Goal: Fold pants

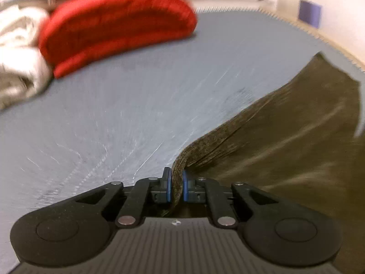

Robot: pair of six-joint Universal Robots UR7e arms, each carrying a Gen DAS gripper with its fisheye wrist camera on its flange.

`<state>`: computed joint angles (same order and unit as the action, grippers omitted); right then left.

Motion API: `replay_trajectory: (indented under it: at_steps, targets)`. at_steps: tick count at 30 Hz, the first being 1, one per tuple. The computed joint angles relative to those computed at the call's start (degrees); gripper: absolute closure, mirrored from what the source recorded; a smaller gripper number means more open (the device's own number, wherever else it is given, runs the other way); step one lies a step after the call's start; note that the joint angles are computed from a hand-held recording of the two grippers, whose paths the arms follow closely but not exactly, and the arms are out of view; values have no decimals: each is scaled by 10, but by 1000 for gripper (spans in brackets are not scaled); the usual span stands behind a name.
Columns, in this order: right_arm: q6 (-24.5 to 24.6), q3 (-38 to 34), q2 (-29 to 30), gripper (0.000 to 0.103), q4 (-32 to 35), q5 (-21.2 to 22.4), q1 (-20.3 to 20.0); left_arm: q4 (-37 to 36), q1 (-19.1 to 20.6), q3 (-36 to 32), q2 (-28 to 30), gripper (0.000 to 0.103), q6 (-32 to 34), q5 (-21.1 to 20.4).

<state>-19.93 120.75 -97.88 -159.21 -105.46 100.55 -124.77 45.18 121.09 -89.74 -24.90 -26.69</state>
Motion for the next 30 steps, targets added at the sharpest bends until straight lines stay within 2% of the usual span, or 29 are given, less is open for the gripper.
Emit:
replay_trajectory:
  at_steps: [2, 4, 6, 8, 9, 11, 13, 16, 17, 18, 19, 20, 22, 25, 27, 30]
  targets:
    - [7, 1, 1, 27, -6, -4, -1, 73, -63, 15, -31, 93, -65, 13]
    - [13, 4, 3, 27, -16, -10, -3, 174, -136, 26, -53, 93, -157, 19]
    - [20, 8, 4, 27, -21, -18, -4, 276, -214, 34, -65, 93, -265, 1]
    - [39, 7, 7, 27, -15, -27, -6, 348, -278, 42, -54, 94, -345, -32]
    - [47, 8, 7, 27, -12, -29, -7, 360, -305, 50, -47, 94, -374, -58]
    - [62, 9, 8, 27, -5, -35, -7, 345, -332, 69, -27, 92, -401, -118]
    - [68, 12, 8, 27, -1, -38, -5, 336, -339, 86, -18, 89, -445, -168]
    - [64, 18, 7, 27, -4, -48, -1, 323, -339, 101, -49, 87, -511, -181]
    - [63, 20, 7, 27, -5, -51, 0, 323, -343, 104, -71, 77, -546, -170]
    - [61, 22, 6, 27, -6, -53, 0, 319, -345, 110, -95, 62, -572, -161]
    - [59, 24, 5, 27, -6, -55, 0, 314, -344, 116, -117, 58, -598, -160]
    - [56, 25, 5, 27, -6, -57, -1, 294, -333, 120, -129, 57, -616, -171]
    - [49, 25, 4, 27, -7, -60, -5, 277, -295, 125, -147, 57, -647, -223]
    - [39, 24, 6, 27, -15, -66, -12, 253, -246, 130, -141, 57, -681, -285]
    - [37, 22, 8, 27, -20, -72, -16, 211, -227, 146, -152, 54, -676, -308]
    - [42, 19, 7, 27, -17, -73, -25, 204, -226, 158, -144, 52, -680, -325]
